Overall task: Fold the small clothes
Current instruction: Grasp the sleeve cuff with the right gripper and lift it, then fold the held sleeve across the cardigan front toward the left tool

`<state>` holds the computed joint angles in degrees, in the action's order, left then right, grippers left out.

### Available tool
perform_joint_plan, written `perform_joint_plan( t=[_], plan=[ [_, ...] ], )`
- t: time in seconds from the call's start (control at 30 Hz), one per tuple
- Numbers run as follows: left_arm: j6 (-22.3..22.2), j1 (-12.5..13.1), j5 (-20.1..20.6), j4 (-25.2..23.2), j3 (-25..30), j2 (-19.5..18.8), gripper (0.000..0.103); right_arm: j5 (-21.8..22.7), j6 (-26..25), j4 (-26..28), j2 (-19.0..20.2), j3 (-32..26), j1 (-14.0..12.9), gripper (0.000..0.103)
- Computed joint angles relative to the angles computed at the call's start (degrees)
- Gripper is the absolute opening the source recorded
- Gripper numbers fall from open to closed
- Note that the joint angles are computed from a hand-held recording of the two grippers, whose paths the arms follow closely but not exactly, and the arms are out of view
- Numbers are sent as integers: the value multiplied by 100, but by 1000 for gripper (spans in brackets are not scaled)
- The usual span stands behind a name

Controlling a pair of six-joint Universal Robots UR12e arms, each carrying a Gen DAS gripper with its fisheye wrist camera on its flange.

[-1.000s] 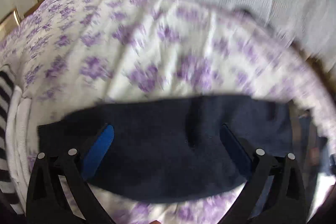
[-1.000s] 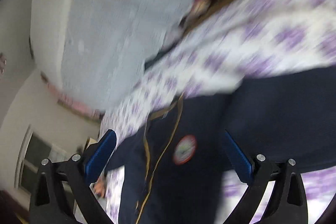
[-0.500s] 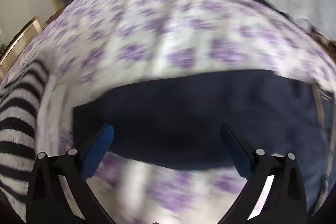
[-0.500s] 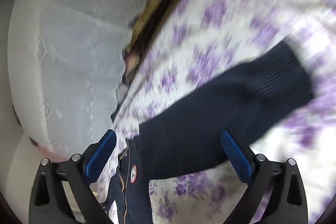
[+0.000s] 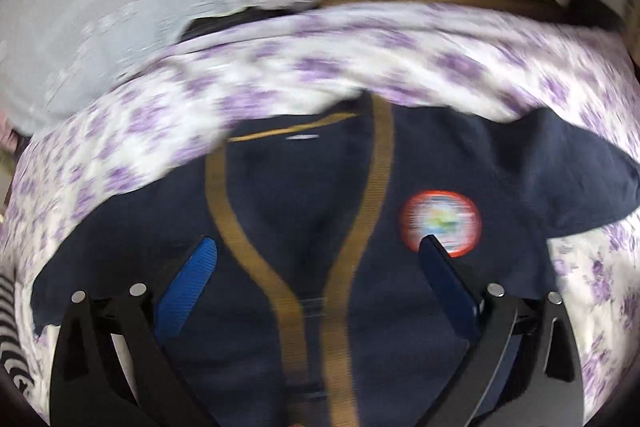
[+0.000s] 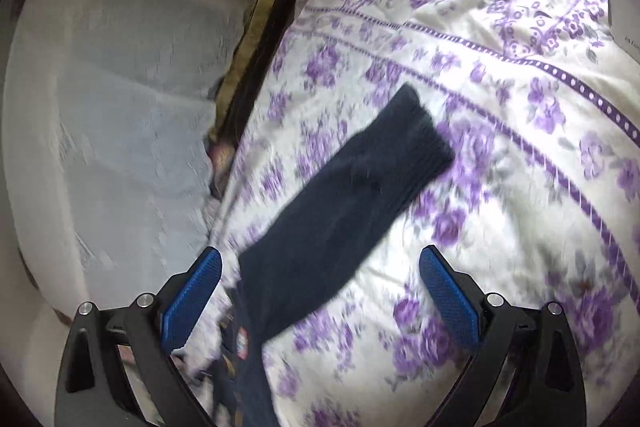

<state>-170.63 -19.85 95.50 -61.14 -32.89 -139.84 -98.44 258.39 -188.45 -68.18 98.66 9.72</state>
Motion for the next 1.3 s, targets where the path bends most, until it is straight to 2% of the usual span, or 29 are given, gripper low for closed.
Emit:
perform_joint_plan(
  t=[0.1, 0.17, 0.23, 0.3, 0.37, 0.4, 0.43, 0.5, 0.57, 0.63, 0.73, 0.8, 0.93, 1.0, 1.07, 1.13, 1.2, 1.3],
  plan=[
    [-42, -146, -49, -380, 439, -277, 98, -348, 455, 92, 36, -71, -4, 100],
    [-94, -246, 64, -375, 489, -339, 98, -441, 448, 250, 106, -239, -51, 100],
    [-86, -281, 221, -282, 522, -396, 98, -481, 186, -203, 352, -430, -109, 100],
    [-125, -295, 283, -220, 492, -418, 98, -610, -126, -440, 527, -606, -113, 100],
    [-275, -240, 25, -257, 457, -418, 99, -681, -528, -458, 634, -759, -107, 100],
    [-396, -187, -211, -265, 402, -393, 99, -760, -721, -186, 645, -846, -101, 99],
    [-574, -111, -537, -397, 457, -408, 99, -808, -825, 73, 637, -902, -99, 96],
    [-752, -52, -783, -509, 566, -450, 99, -996, -815, 684, 560, -939, -72, 82],
    [-795, -35, -847, -487, 551, -443, 99, -1204, -623, 981, 524, -903, -44, 51],
    [-751, -62, -754, -446, 542, -440, 99, -1225, -424, 1141, 486, -840, -56, 35],
    [-736, -82, -681, -412, 516, -421, 99, -1207, -456, 1005, 507, -814, -59, 33],
    [-816, -56, -719, -397, 457, -378, 99, -1250, -452, 634, 521, -738, -27, 34],
    [-1118, 81, -1123, -298, 234, -231, 99, -1370, -668, 132, 451, -610, 83, 33],
    [-1296, 135, -1229, -385, 307, -262, 99, -1516, -933, 158, 422, -670, 173, 30],
    [-1466, 203, -1505, -602, 424, -318, 98, -1604, -1110, 136, 404, -717, 243, 27],
    [-1564, 249, -1712, -544, 365, -284, 98, -1597, -1376, 239, 405, -847, 310, 21],
    [-1558, 254, -1712, -521, 362, -280, 98, -1517, -1630, 437, 431, -1012, 357, 13],
    [-1499, 257, -1703, -546, 347, -264, 98, -1380, -1624, 521, 497, -1200, 410, 12]
  ],
)
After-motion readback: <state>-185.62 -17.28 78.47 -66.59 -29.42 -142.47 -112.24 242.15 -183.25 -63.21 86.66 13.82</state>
